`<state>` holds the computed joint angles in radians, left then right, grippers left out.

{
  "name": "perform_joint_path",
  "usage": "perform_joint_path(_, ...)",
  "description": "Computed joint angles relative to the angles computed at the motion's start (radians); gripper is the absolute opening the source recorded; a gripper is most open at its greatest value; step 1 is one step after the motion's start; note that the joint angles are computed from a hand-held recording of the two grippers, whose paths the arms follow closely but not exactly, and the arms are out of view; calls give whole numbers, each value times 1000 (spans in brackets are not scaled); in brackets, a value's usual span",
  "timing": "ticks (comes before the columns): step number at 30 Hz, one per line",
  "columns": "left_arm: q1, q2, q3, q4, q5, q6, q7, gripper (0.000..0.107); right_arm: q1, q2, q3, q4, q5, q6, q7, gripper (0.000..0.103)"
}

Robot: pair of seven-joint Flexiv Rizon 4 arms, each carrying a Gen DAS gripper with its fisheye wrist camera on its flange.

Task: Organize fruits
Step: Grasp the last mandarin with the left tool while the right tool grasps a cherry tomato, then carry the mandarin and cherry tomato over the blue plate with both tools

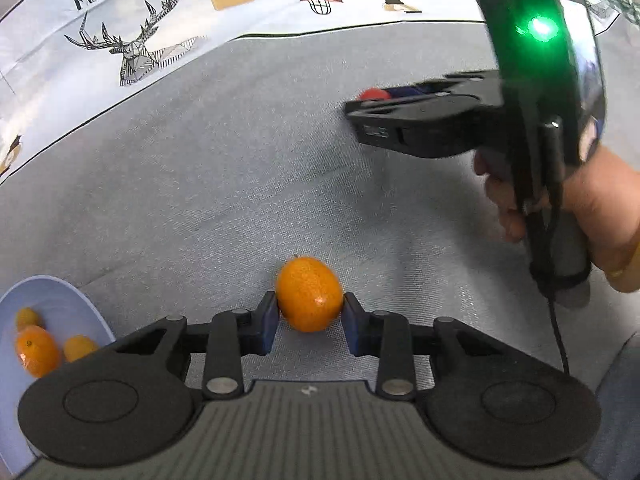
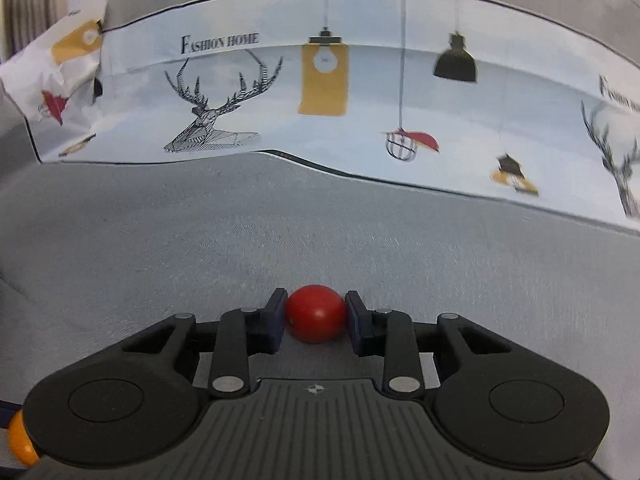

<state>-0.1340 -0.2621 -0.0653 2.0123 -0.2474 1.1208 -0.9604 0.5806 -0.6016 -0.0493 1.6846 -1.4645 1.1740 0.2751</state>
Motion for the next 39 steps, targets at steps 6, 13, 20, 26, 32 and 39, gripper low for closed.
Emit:
perform_joint_path(6, 11, 44, -17, 45, -53, 88, 52, 38, 21, 114, 52, 122, 135, -162, -1, 32)
perform_joint_path(13, 8, 190, -9, 127, -186, 108, 120, 38, 42, 265, 138, 242, 97, -265, 126, 33)
perform_joint_path(20, 5, 401, 94, 201, -208, -14, 115, 38, 117, 340, 239, 231, 89, -366, 233, 33)
perform_joint_path(26, 33, 564, 178, 287, -174, -33, 124, 38, 222, 318, 279, 148, 71, -385, 256, 33)
perform_joint_path(32, 74, 708, 262, 353, -187, -92, 163, 38, 321, 267, 281, 44, 103, -369, 198, 33)
perform_joint_path(39, 157, 796, 327, 377, -189, -162, 161, 38, 453, 197, 267, -86, 205, -441, 1, 33)
